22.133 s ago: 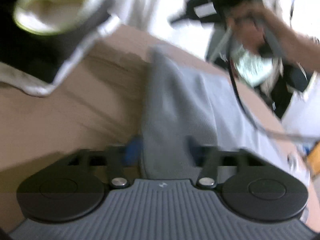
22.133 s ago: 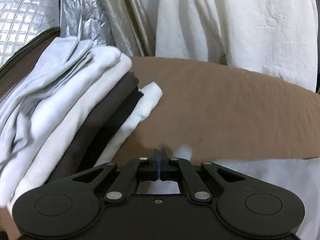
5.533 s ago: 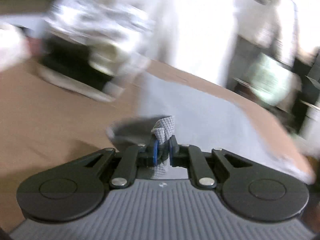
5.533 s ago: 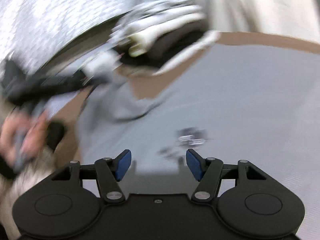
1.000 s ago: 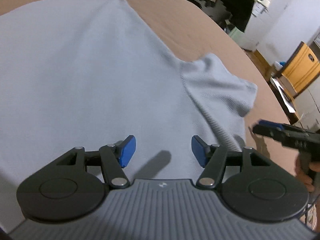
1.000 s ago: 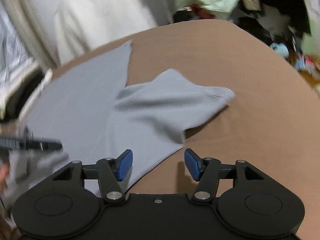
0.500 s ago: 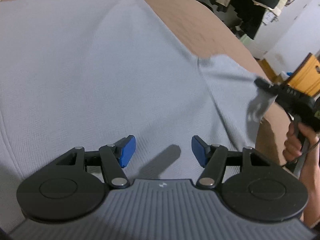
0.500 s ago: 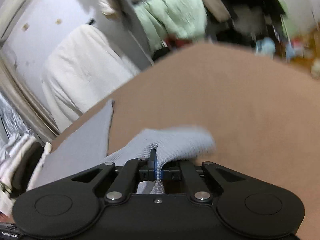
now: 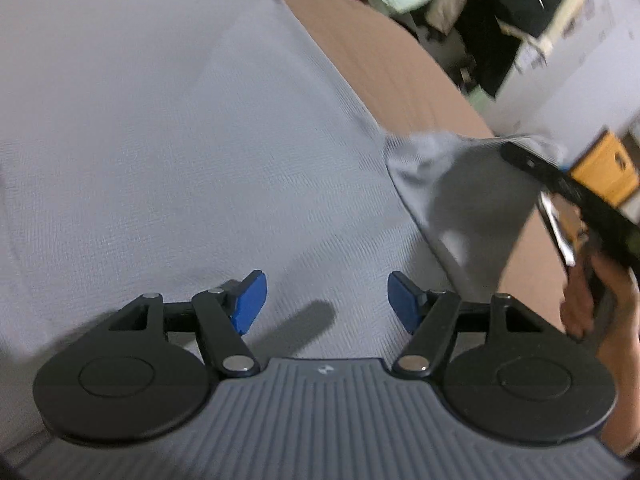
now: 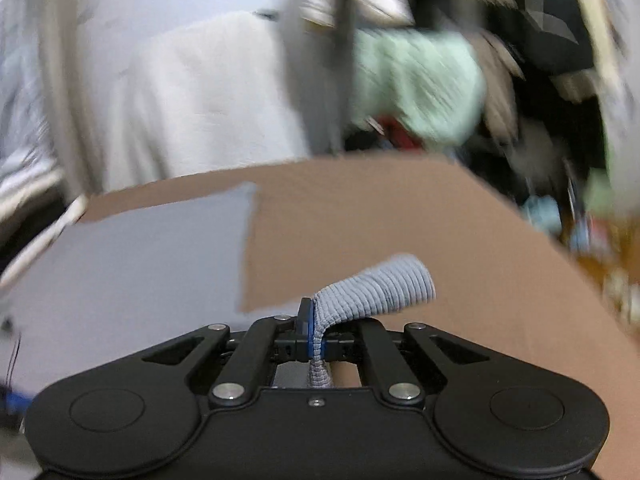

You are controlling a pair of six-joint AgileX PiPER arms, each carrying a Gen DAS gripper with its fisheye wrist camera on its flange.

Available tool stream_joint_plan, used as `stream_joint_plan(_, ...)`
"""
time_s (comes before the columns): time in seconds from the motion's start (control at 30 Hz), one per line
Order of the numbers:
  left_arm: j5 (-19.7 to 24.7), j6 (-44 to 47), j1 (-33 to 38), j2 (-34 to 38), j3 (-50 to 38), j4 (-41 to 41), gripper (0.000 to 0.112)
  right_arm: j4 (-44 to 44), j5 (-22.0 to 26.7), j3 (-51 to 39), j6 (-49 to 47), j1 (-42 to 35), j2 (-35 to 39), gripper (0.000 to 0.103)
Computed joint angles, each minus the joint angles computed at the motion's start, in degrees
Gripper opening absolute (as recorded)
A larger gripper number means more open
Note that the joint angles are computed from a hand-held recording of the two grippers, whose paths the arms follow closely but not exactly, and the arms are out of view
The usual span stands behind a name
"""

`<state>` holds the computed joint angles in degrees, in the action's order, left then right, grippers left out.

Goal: Fold clothes

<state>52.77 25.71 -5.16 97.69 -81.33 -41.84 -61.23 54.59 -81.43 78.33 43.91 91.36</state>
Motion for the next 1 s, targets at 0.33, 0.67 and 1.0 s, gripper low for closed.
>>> stream_joint_plan(0.33, -2.0, 2.3, 8.7, -1.6, 5.4, -3.1, 0.066, 19.2, -4.2, -21.7, -31.4, 9.2, 19.6, 0.042)
stream_joint_plan(0.67, -11.8, 12.9, 3.3, -6.2, 7.8, -7.3, 0.067, 20.5, 0.7, -3.4, -20.8, 11.1, 2.4, 0.06)
stream_joint_plan(1.0, -6.1, 17.3, -3.4, -2.4, 2.3, -2.6, 0.092, 18.6, 4.9, 3.9, -11.2, 12.2, 1.8, 0.068)
